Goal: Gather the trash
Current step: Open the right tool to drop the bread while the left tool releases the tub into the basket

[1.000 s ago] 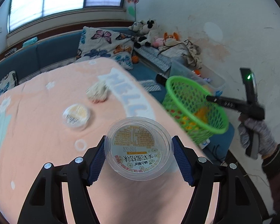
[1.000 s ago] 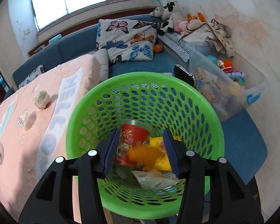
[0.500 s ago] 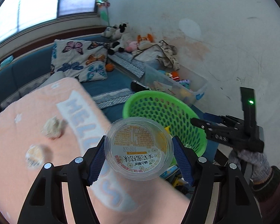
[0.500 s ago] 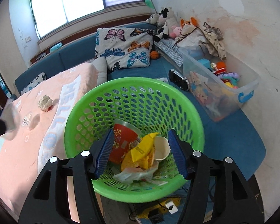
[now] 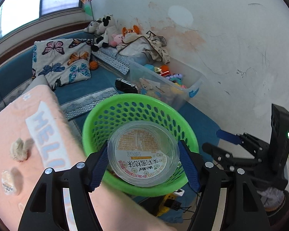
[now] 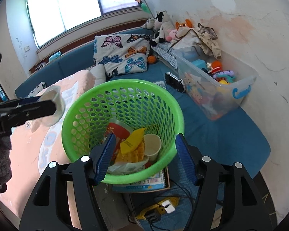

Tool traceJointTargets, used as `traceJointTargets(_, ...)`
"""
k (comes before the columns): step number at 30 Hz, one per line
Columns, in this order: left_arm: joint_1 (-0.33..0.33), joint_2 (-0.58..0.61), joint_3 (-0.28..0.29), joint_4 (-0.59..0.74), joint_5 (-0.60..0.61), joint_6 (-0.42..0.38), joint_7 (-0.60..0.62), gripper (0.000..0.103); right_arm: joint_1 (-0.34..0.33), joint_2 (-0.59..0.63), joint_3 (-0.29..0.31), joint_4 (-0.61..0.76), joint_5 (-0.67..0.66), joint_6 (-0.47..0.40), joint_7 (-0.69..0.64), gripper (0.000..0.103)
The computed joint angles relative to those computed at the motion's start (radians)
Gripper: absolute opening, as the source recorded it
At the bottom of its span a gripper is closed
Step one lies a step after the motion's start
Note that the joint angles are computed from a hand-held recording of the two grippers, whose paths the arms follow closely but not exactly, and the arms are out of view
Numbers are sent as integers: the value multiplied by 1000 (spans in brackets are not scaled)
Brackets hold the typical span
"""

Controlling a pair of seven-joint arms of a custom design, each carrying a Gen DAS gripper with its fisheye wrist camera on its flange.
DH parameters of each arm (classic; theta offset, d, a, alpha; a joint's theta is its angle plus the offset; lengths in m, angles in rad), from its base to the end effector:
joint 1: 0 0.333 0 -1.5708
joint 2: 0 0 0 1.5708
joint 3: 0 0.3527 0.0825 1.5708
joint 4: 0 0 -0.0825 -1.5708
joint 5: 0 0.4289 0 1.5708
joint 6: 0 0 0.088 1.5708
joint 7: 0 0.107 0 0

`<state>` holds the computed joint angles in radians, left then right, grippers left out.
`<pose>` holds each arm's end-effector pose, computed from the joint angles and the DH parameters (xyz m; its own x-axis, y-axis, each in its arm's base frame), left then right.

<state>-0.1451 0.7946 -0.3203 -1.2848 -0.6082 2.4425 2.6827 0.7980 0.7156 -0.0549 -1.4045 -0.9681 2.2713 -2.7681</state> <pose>0.7867 -0.3080 0.3380 -0.8790 -0.4481 0.1630 -0.4305 0.5989 -0.6753 0.6048 0.5413 0.3096 -0.4831 -0.8599 -0.1651 -0.5452 0.4430 -0.7117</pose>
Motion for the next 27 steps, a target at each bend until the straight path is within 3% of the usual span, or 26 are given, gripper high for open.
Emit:
traceJointTargets(9, -2, 18, -13, 25, -3, -30, 1, 76, 4, -12, 2, -24, -11, 7, 23, 65)
traceJointTargets(15, 23, -16, -18, -22, -30, 0, 47, 76, 7, 0, 5, -3, -14, 11, 10, 65)
traceJointTargets(27, 107, -85, -1, -117, -118, 76, 99, 76, 19, 122, -11, 217, 37, 25, -161, 67)
